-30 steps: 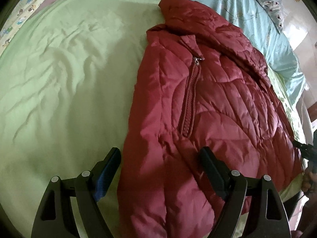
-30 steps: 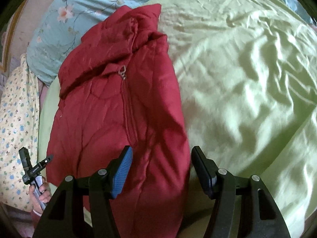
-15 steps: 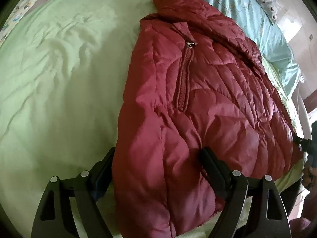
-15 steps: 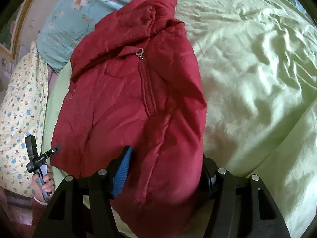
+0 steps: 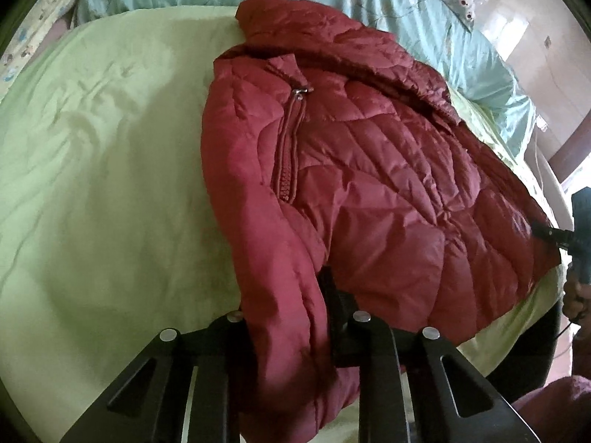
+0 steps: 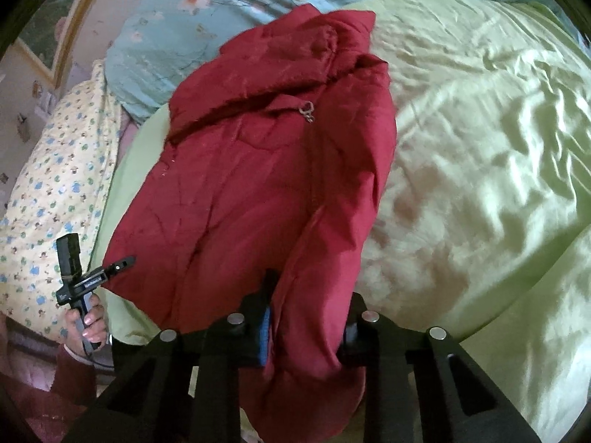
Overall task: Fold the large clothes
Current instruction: 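Grasp the jacket hem with both grippers, then lift the hem with both grippers and fold it toward the collar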
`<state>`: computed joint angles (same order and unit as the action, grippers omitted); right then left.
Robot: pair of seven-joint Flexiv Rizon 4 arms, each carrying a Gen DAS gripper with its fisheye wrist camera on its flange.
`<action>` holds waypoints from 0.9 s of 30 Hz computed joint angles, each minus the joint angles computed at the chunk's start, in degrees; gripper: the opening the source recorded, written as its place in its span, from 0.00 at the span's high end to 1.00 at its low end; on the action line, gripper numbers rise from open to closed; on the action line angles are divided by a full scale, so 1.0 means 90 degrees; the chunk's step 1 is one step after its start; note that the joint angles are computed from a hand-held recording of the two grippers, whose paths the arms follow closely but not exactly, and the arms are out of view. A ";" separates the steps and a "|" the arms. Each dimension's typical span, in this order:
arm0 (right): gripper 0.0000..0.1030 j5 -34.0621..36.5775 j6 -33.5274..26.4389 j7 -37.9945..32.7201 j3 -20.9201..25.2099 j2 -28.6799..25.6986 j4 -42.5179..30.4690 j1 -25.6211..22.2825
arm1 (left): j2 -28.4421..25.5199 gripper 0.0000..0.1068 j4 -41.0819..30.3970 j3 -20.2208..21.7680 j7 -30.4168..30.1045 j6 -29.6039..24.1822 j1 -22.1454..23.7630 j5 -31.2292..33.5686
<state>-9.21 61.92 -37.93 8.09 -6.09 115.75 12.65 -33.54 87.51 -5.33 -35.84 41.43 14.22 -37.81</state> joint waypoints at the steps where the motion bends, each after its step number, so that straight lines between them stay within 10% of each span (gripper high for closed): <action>1: 0.76 0.0047 0.0099 -0.0012 0.0007 0.0007 0.0019 -0.0008 | 0.0039 0.83 0.0041 -0.0017 0.0027 -0.0020 0.0030 -0.0049; 12: 0.80 0.0864 0.1552 -0.0539 0.0097 0.0252 0.0144 -0.0106 | 0.0675 0.85 0.0314 -0.0164 0.1042 -0.0420 0.0278 -0.1315; 27: 0.82 0.0813 0.2649 -0.0758 -0.0247 -0.0391 -0.0714 -0.0343 | -0.0197 0.85 -0.1262 -0.0516 0.0578 0.0079 0.0050 -0.1953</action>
